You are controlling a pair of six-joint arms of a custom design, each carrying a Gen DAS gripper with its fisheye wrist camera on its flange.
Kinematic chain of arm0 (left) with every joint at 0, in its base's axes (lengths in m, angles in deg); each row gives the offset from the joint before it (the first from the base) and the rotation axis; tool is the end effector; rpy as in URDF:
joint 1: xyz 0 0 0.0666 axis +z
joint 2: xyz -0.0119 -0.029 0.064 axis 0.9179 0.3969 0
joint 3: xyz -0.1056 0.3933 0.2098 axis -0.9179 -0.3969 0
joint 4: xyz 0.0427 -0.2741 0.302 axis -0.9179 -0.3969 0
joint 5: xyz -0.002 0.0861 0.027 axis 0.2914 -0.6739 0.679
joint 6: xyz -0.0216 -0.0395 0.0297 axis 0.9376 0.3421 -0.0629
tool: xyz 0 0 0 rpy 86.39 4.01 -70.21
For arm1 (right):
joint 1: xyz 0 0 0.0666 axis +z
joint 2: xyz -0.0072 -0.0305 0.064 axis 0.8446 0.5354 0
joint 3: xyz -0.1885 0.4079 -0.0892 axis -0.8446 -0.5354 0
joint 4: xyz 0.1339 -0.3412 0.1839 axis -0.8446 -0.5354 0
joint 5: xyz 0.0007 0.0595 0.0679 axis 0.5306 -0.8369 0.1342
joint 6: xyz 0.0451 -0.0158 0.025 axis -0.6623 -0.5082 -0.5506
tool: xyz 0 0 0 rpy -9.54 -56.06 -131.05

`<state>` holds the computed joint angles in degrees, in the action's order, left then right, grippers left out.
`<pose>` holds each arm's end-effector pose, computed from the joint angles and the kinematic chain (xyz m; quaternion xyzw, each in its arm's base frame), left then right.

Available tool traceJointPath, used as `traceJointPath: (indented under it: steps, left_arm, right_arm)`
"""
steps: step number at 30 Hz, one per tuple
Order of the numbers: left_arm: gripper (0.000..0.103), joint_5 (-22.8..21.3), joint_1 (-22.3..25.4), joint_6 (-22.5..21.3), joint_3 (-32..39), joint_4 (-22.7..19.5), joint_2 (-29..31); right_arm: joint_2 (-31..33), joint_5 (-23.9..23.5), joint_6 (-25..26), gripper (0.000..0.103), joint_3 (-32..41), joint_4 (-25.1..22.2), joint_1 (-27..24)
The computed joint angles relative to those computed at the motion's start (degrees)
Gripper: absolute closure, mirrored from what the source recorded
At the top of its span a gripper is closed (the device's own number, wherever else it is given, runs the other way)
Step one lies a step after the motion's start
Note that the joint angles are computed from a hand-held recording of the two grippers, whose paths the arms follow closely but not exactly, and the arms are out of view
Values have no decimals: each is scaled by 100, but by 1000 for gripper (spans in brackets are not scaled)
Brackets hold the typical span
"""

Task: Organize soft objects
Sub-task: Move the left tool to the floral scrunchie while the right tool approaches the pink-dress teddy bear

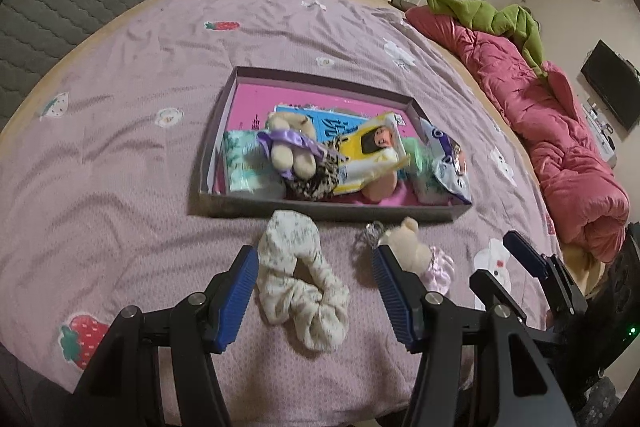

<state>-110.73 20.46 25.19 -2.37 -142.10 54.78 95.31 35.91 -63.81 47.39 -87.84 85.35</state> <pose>0.2895 -0.2800 0.4215 -0.2581 0.9201 -0.0590 0.2885 0.3807 0.2137 0.3722 -0.3633 0.8105 0.2212 0.4026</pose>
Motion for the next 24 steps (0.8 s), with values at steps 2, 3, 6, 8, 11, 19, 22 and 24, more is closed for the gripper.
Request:
traceJointPath:
  steps: [2,3,6,8,11,19,22,24]
  left_arm:
    - [44,5,-61,33,-5,-25,15]
    - [44,40,-81,54,-17,-22,17]
    - [44,70,-151,88,-13,-39,52]
    - [44,98,-183,70,-7,-61,79]
    - [44,146,-206,103,-5,-91,103]
    - [44,331,-231,244,-130,-90,149]
    - [44,475,-218,331,-241,3,150]
    - [44,568,-200,368,-313,77,154]
  right_arm:
    - [-25,29,58,27,-25,-44,40]
    - [-34,50,91,27,-30,-83,67]
    - [-44,49,170,27,-31,-158,114]
    - [-63,85,250,27,-50,-189,165]
    - [-84,160,386,27,-82,-239,237]
    - [-93,406,692,27,-174,-198,384]
    - [-41,482,777,27,-183,-200,405]
    - [0,556,844,27,-192,-196,425]
